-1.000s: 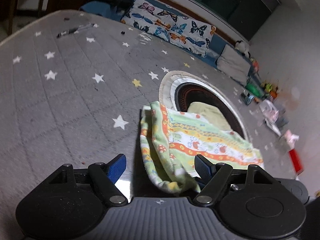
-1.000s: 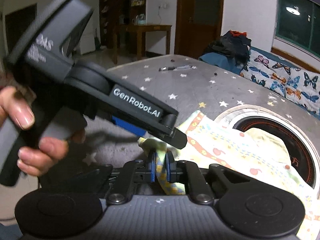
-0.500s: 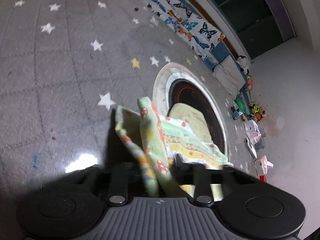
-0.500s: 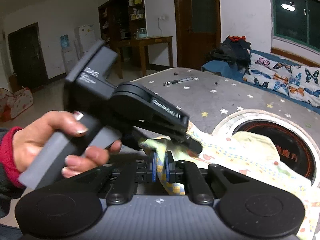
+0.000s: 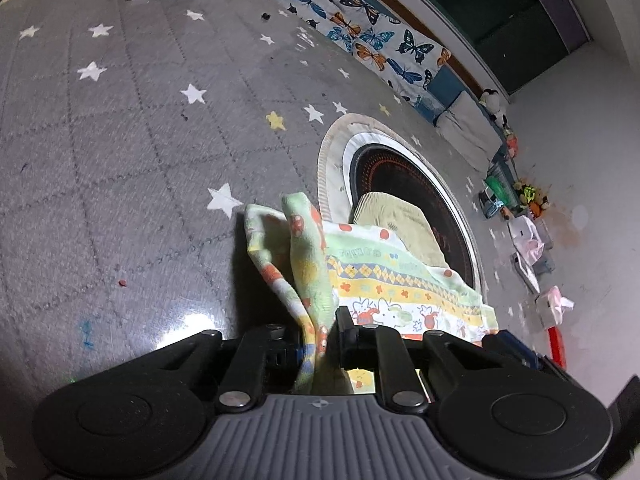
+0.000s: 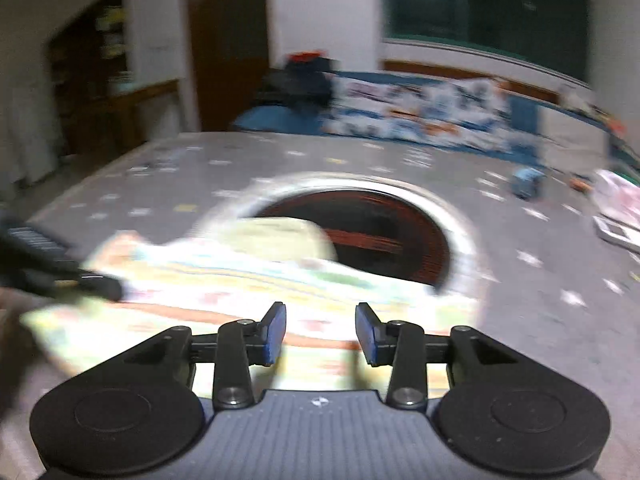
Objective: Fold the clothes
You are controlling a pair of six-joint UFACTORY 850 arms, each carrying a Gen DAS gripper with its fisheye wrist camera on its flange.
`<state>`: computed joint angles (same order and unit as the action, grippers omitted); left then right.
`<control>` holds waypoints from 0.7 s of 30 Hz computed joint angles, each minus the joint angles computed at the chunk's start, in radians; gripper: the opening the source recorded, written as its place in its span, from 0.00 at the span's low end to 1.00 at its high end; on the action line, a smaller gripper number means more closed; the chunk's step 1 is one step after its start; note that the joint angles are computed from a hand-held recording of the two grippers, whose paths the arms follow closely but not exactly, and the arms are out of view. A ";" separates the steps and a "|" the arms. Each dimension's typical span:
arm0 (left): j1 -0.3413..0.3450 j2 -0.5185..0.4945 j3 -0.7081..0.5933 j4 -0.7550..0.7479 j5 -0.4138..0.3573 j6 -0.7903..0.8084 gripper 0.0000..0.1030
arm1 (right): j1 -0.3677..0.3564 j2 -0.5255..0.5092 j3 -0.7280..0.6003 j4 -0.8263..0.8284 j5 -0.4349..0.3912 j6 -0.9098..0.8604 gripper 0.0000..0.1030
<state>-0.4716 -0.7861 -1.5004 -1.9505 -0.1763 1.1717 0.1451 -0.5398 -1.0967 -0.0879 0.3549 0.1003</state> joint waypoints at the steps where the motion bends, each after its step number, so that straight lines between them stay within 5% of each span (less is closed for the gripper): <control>1: -0.002 -0.002 -0.005 0.022 0.008 -0.015 0.16 | -0.010 -0.009 -0.004 0.055 0.000 -0.037 0.40; 6: -0.010 -0.009 -0.025 0.141 0.037 -0.103 0.16 | -0.042 -0.054 -0.035 0.241 0.014 -0.146 0.50; 10: -0.013 -0.016 -0.041 0.268 0.051 -0.211 0.16 | -0.055 -0.081 -0.054 0.158 -0.005 -0.033 0.48; 13: -0.017 -0.020 -0.053 0.376 0.063 -0.308 0.16 | -0.046 -0.085 -0.051 0.250 0.016 -0.124 0.41; 21: -0.022 -0.029 -0.073 0.576 0.077 -0.487 0.16 | -0.061 -0.080 -0.040 0.179 0.020 -0.013 0.42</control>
